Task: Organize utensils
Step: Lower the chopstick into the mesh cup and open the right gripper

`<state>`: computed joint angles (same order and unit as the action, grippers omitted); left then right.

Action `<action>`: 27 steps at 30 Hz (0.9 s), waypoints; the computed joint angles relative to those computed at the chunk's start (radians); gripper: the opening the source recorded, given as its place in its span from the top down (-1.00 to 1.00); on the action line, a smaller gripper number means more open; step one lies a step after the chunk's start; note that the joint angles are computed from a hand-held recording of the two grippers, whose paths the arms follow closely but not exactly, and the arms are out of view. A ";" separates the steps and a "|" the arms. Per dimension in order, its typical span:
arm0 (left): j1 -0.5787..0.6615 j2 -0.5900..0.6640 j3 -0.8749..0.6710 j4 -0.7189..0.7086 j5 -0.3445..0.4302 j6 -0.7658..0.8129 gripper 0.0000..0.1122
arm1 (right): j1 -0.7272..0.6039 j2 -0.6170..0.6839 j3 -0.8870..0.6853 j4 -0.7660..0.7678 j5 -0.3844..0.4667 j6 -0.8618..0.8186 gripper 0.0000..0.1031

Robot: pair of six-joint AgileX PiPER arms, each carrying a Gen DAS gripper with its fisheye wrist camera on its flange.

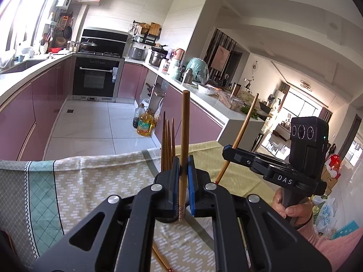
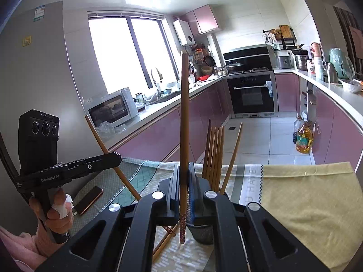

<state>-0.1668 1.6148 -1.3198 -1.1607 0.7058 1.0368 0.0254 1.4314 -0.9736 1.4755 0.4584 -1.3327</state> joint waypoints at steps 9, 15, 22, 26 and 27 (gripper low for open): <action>-0.030 0.024 -0.090 0.029 -0.023 -0.031 0.87 | 0.002 0.038 -0.071 -0.023 -0.015 0.030 0.88; -0.071 0.056 -0.137 0.117 -0.074 -0.094 0.87 | 0.021 0.082 -0.104 -0.029 -0.059 0.040 0.88; -0.131 0.114 -0.181 0.319 -0.118 -0.248 0.87 | 0.030 0.153 -0.131 -0.065 -0.067 0.086 0.88; -0.142 0.147 -0.215 0.389 -0.091 -0.297 0.87 | 0.042 0.184 -0.141 -0.102 -0.074 0.126 0.88; -0.142 0.155 -0.223 0.399 -0.084 -0.299 0.87 | 0.043 0.191 -0.146 -0.115 -0.072 0.139 0.88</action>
<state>-0.3088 1.7702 -1.5430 -0.7619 0.6216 0.7377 0.0686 1.6227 -1.1196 1.3609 0.3866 -1.1938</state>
